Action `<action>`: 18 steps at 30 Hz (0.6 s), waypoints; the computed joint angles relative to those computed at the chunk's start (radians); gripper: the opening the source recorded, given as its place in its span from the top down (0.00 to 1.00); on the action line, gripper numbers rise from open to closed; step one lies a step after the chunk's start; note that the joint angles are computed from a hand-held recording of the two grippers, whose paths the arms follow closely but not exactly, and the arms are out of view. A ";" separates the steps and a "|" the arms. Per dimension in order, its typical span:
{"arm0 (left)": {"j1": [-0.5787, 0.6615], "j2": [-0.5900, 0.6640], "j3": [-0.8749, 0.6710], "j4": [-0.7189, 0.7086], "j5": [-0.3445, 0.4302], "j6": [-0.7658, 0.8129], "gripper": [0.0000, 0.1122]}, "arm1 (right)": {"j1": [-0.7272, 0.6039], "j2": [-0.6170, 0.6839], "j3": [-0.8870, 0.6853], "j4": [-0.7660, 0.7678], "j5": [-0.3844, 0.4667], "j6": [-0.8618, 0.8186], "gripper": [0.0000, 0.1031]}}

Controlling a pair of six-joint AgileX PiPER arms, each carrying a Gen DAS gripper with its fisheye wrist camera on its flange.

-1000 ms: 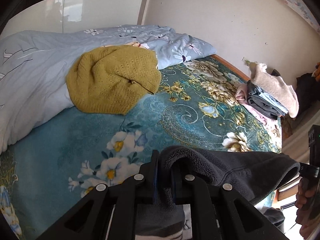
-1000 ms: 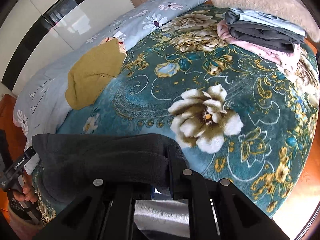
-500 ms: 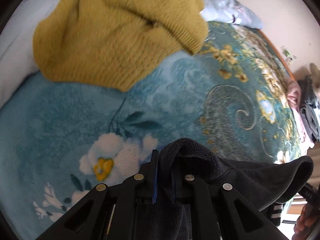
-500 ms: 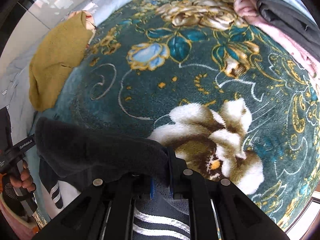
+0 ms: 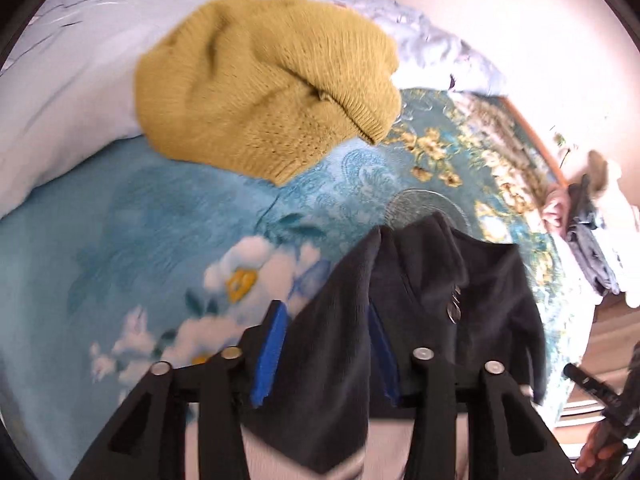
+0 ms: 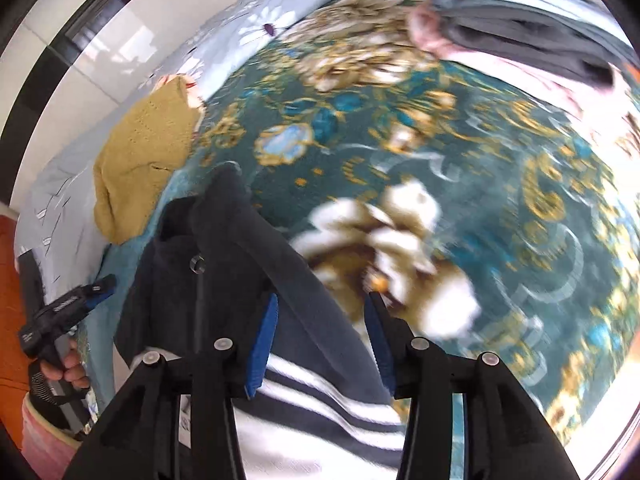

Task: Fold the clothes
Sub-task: 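Lower the jacket onto the bed with both grippers, spreading it flat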

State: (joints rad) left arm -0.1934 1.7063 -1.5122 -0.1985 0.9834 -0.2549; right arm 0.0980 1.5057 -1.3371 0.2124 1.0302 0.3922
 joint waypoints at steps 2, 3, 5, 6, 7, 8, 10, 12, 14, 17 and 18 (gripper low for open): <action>-0.022 -0.075 0.077 0.039 -0.014 -0.032 0.54 | -0.035 -0.113 0.148 0.025 -0.008 0.015 0.55; -0.034 -0.110 0.113 0.060 -0.019 -0.051 0.54 | -0.047 -0.173 0.228 0.026 -0.009 0.039 0.55; -0.052 -0.137 0.137 0.073 -0.003 -0.083 0.54 | -0.066 -0.251 0.341 0.034 0.001 0.084 0.55; -0.054 -0.141 0.144 0.062 0.000 -0.084 0.54 | -0.087 -0.288 0.395 0.062 0.004 0.087 0.55; -0.061 -0.141 0.146 0.059 0.004 -0.091 0.54 | -0.103 -0.318 0.449 0.098 -0.004 0.089 0.55; -0.072 -0.139 0.138 0.062 0.013 -0.101 0.54 | -0.116 -0.339 0.489 0.129 -0.009 0.087 0.55; -0.088 -0.134 0.113 0.062 0.033 -0.114 0.54 | -0.096 -0.360 0.527 0.159 -0.023 0.093 0.55; -0.106 -0.133 0.093 0.053 0.031 -0.126 0.54 | -0.033 -0.341 0.518 0.162 -0.047 0.097 0.55; -0.133 -0.135 0.078 0.068 0.028 -0.142 0.54 | 0.031 -0.318 0.503 0.157 -0.074 0.107 0.57; -0.166 -0.137 0.053 0.093 0.042 -0.159 0.54 | 0.129 -0.278 0.468 0.073 -0.079 0.188 0.89; -0.174 -0.140 0.050 0.099 0.048 -0.163 0.54 | 0.143 -0.285 0.463 0.047 -0.077 0.211 0.89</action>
State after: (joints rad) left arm -0.3670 1.5664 -1.4626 -0.0994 1.0311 -0.4179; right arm 0.2408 1.2203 -0.8743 0.2597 0.9528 0.6033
